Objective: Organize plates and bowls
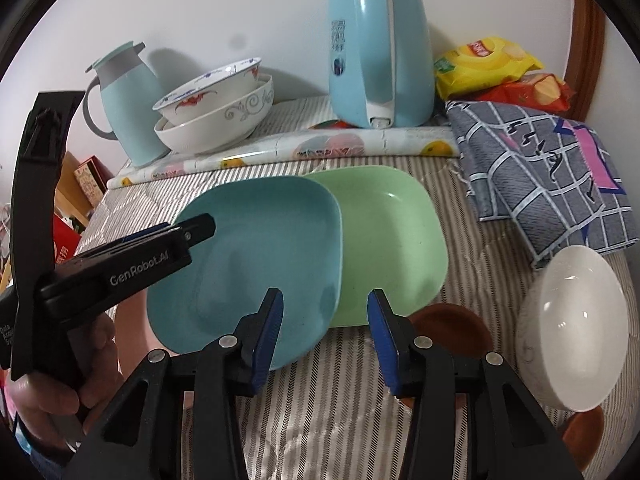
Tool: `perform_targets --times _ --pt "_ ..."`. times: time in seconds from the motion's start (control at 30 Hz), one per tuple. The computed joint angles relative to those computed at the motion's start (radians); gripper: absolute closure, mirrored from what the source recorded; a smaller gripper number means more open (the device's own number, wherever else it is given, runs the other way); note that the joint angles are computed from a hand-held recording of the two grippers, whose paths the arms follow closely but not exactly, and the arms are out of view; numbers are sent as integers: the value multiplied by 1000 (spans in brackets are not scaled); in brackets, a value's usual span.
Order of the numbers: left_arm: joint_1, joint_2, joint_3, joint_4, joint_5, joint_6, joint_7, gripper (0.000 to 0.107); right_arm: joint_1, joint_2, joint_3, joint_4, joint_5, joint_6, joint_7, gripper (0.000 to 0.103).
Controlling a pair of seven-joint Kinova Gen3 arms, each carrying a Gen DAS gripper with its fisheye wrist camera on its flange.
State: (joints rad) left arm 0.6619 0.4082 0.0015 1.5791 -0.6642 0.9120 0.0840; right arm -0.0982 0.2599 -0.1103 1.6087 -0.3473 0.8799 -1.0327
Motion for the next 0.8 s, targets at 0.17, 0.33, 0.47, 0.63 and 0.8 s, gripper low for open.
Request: perform_targets --times 0.17,0.33,0.47,0.63,0.8 --pt "-21 -8 -5 38 11 -67 16 68 -24 15 1 -2 34 -17 -32 64" --pt "-31 -16 -8 61 20 -124 7 91 -48 25 0 -6 76 -26 -61 85" --pt "-13 -30 -20 77 -4 -129 39 97 -80 17 10 15 141 -73 -110 93" --pt "5 -51 -14 86 -34 -112 68 98 -57 8 1 21 125 -82 -104 95" --pt "25 -77 3 97 -72 -80 117 98 -50 -29 -2 43 115 -98 -90 96"
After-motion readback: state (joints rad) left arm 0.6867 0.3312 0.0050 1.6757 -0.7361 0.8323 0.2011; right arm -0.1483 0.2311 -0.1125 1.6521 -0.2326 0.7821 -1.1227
